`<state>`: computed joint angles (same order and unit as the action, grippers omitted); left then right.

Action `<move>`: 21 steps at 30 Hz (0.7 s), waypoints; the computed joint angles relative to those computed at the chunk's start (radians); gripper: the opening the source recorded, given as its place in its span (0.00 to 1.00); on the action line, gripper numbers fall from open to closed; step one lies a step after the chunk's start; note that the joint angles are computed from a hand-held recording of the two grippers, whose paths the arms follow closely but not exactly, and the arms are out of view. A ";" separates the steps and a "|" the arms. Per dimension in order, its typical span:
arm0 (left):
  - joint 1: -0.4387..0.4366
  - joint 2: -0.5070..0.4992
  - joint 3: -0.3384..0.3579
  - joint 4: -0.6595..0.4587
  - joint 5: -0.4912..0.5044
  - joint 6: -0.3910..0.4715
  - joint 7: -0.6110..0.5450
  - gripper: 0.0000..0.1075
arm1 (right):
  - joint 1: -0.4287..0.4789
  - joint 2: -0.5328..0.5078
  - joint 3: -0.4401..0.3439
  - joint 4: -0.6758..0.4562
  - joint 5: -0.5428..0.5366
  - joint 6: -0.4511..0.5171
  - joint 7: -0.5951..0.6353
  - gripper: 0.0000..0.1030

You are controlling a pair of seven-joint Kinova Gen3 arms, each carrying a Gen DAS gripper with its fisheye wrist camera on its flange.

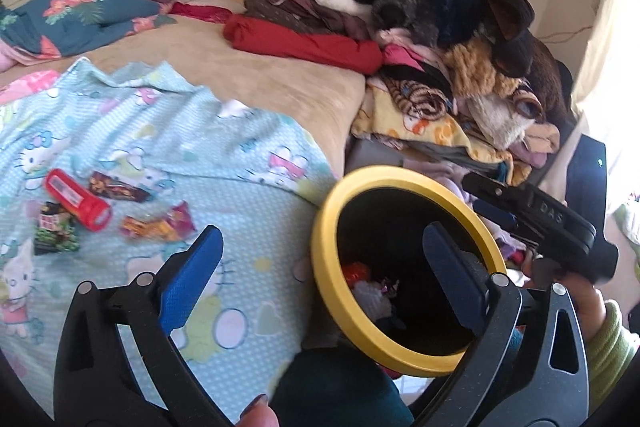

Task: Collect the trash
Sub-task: 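Open both tools to drop the wrappers into the bin, then move both open tools back toward the red tube and wrappers on the sheet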

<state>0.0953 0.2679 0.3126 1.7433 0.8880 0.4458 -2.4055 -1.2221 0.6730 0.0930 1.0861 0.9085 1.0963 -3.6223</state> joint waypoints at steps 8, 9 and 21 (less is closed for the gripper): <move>-0.036 -0.024 -0.011 0.010 0.059 -0.014 -0.036 0.86 | -0.015 0.058 0.018 -0.120 -0.010 0.046 0.080 0.79; -0.040 -0.026 -0.014 0.010 0.066 -0.015 -0.041 0.86 | -0.016 0.064 0.021 -0.135 -0.013 0.050 0.093 0.79; -0.071 -0.041 -0.052 0.010 0.118 -0.029 -0.054 0.86 | -0.024 0.155 0.059 -0.334 -0.074 0.064 0.264 0.79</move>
<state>0.0245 0.2264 0.2605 1.7532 1.0063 0.4167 -2.4594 -1.2464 0.8277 0.1522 0.7520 0.8347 1.1604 -3.3579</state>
